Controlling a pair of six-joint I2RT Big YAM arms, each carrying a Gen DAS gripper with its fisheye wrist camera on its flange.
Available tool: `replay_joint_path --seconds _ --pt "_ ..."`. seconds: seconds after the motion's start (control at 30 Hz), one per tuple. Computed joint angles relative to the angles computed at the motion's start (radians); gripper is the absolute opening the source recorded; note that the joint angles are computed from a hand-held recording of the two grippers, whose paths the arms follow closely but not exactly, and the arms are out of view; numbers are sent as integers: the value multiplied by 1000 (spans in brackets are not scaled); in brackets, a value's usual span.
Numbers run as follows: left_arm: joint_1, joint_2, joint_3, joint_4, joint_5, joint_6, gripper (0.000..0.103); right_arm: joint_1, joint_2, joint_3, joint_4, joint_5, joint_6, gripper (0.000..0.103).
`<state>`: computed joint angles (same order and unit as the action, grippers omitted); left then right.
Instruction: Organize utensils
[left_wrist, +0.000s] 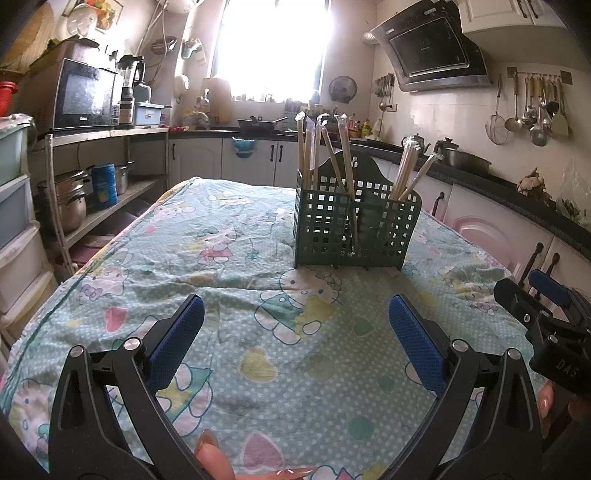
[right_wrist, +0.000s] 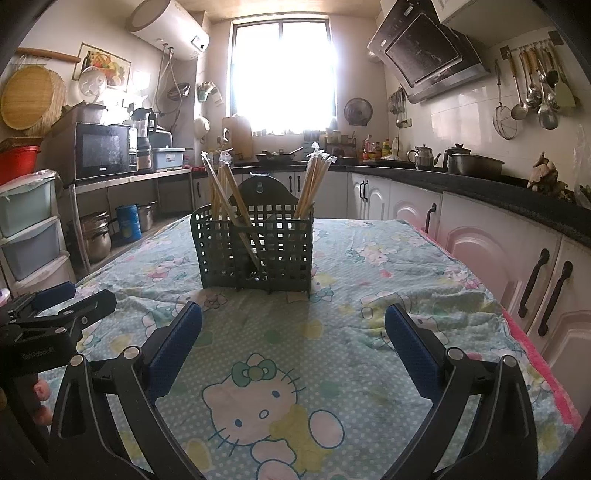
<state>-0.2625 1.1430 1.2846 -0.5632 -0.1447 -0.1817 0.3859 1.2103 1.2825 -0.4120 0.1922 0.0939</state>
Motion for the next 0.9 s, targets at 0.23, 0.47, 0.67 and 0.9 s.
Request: replay_joint_path --seconds 0.23,0.47,0.67,0.9 --pt "1 -1 0 1 3 -2 92 2 1 -1 2 2 0 97" --pt "1 0 0 2 5 1 92 0 0 -1 0 -1 2 97" --pt "-1 -3 -2 2 5 6 92 -2 0 -2 -1 -3 -1 97" --pt "-5 0 5 -8 5 9 92 -3 0 -2 -2 -4 -1 97"
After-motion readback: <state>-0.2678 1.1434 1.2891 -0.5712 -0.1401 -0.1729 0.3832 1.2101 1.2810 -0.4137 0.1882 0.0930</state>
